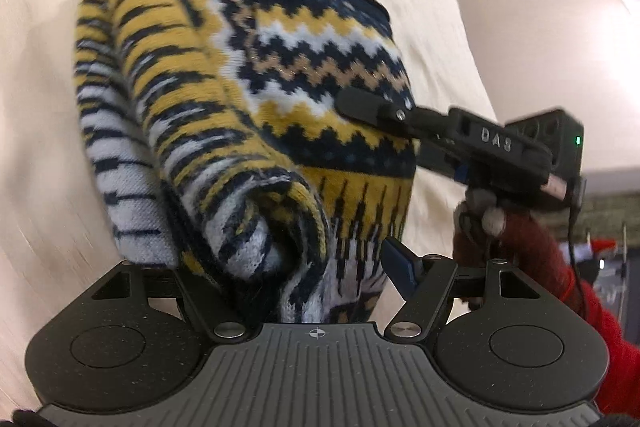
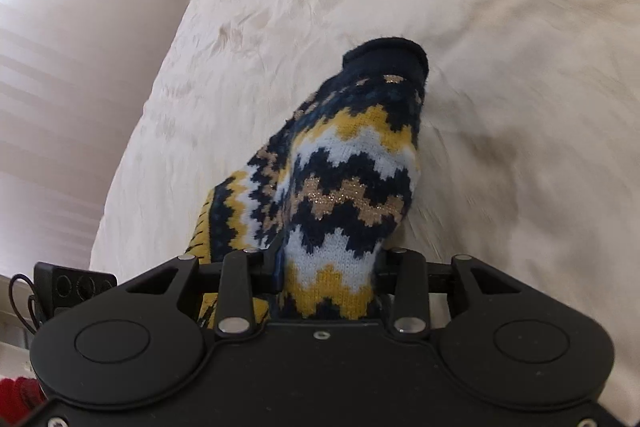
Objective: Fold small clothes
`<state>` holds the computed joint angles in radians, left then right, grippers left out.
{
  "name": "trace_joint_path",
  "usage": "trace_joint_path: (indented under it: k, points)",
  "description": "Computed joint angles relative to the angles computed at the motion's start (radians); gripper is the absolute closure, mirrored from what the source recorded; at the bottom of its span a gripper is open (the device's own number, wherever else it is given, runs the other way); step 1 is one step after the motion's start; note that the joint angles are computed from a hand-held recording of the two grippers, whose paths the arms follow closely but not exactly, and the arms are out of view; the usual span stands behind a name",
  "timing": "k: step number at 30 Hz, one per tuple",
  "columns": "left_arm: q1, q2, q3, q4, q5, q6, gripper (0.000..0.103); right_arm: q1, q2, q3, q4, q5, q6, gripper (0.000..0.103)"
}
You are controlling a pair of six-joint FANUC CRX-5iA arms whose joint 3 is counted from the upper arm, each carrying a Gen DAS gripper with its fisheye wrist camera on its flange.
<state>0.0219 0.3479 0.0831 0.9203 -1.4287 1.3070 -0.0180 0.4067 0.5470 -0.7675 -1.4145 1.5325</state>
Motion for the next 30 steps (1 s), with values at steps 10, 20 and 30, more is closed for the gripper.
trace_joint_path:
  k: [10, 20, 30]
  points:
    - [-0.127, -0.222, -0.267, 0.015, 0.050, 0.058, 0.032, -0.139, -0.197, -0.217, -0.012, -0.147, 0.084, 0.055]
    - [-0.172, -0.425, -0.366, -0.301, 0.195, 0.336, 0.031, -0.188, -0.314, -0.343, 0.084, -0.104, 0.199, 0.034]
    - [-0.221, -0.606, -0.410, -0.513, 0.250, 0.520, 0.026, -0.223, -0.439, -0.451, 0.152, 0.002, 0.334, 0.008]
